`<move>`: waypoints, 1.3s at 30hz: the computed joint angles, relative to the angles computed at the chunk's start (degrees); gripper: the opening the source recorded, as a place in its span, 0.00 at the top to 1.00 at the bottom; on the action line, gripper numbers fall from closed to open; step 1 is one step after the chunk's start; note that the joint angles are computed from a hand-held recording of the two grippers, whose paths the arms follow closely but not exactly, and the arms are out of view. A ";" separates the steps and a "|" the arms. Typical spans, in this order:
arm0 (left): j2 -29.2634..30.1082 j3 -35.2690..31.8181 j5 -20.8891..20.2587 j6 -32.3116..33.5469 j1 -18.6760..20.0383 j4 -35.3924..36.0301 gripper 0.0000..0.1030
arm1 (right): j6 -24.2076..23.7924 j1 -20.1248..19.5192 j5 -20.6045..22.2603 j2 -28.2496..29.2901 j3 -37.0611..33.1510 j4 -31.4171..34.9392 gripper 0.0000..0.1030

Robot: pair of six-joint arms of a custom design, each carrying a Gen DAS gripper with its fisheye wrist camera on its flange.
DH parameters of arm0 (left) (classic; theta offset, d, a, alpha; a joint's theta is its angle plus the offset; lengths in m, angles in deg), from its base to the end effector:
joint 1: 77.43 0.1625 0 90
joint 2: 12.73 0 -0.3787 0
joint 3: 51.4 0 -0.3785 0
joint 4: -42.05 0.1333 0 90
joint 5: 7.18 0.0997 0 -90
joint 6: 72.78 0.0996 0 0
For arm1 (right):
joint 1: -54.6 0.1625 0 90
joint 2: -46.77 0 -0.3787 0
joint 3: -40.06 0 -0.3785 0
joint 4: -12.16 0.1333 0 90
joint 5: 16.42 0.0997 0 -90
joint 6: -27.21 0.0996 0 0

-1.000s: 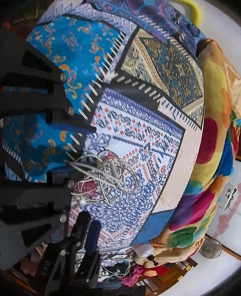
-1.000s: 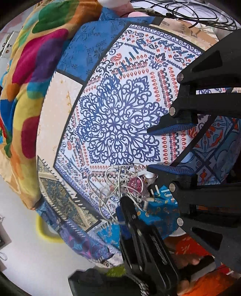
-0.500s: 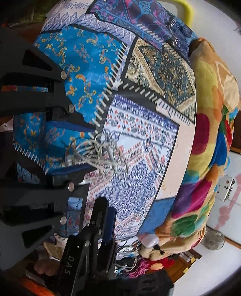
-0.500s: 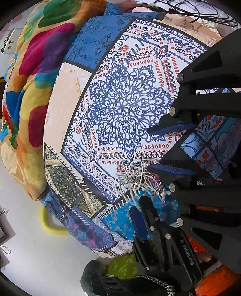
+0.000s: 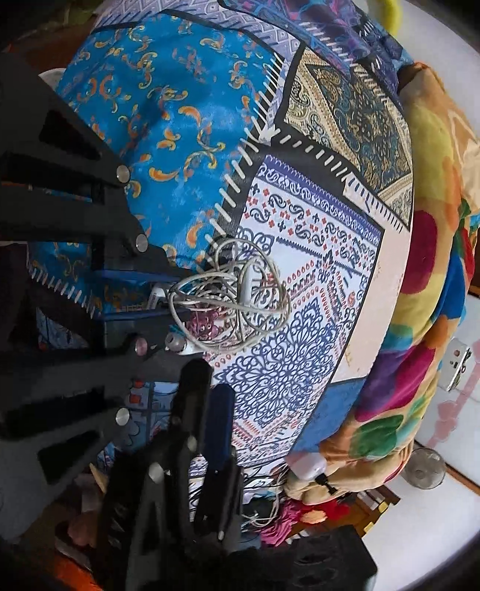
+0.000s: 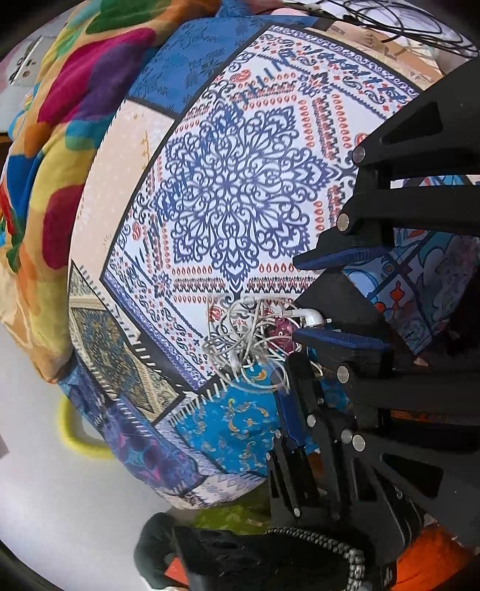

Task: Collect trash
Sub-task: 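Grasp the tangled white earphones with the left gripper, then carry the white earphones with the left gripper over the white bucket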

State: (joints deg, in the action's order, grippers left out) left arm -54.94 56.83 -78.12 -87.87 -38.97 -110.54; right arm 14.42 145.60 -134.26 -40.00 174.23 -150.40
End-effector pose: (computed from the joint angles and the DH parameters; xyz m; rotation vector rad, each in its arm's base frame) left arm -0.3105 -0.4584 -0.0288 0.8970 2.6788 -0.1898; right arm 0.0938 -0.4036 0.2247 0.1676 -2.5708 0.5055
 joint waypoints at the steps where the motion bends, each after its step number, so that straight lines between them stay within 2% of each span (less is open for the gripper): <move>1: -0.04 0.10 -0.16 -0.20 0.08 -0.27 0.88 | -0.16 0.11 -0.38 0.79 -0.21 -0.23 0.71; 9: -0.47 1.13 -0.90 -1.46 0.43 -1.63 0.88 | -0.69 0.05 -0.44 3.66 -1.34 -1.78 0.71; 15: -0.94 1.31 -1.67 -2.76 0.88 -1.03 0.88 | -3.07 1.19 -2.66 7.37 -2.95 -5.12 0.71; 16: -1.11 1.41 -1.06 -3.18 0.80 -0.95 0.88 | -3.40 1.64 -4.02 8.06 -3.13 -5.92 0.71; 18: -1.59 1.86 0.85 -3.62 0.50 -0.79 0.89 | -4.61 2.83 -9.56 10.60 -3.71 -8.67 0.75; 23: -3.04 2.72 2.48 -4.70 1.36 -0.91 0.89 | -7.82 2.96 -14.48 11.98 -3.42 -13.81 0.75; 28: -2.69 1.75 1.51 -5.05 2.05 -0.26 0.89 | -3.46 0.61 -8.90 6.34 -2.98 -6.66 0.75; 31: -2.29 1.08 1.88 -5.38 1.84 0.13 0.90 | -1.74 0.91 -7.99 3.93 -2.21 -4.02 0.72; 32: -2.39 1.16 2.06 -5.33 1.60 -0.20 0.98 | -1.20 1.03 -7.59 2.97 -2.02 -2.71 0.72; 37: -4.60 2.50 3.97 -6.03 -0.30 -2.15 0.98 | 3.06 1.55 -3.93 -2.74 -1.45 4.84 0.72; 39: -6.07 3.29 4.62 -6.06 -1.26 -2.59 0.98 | 4.13 2.63 -4.14 -4.54 -1.18 6.08 0.71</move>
State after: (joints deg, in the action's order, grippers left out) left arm -61.01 60.12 -73.50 -93.92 -40.23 -113.13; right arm 18.55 148.24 -138.40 -44.53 173.05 -144.32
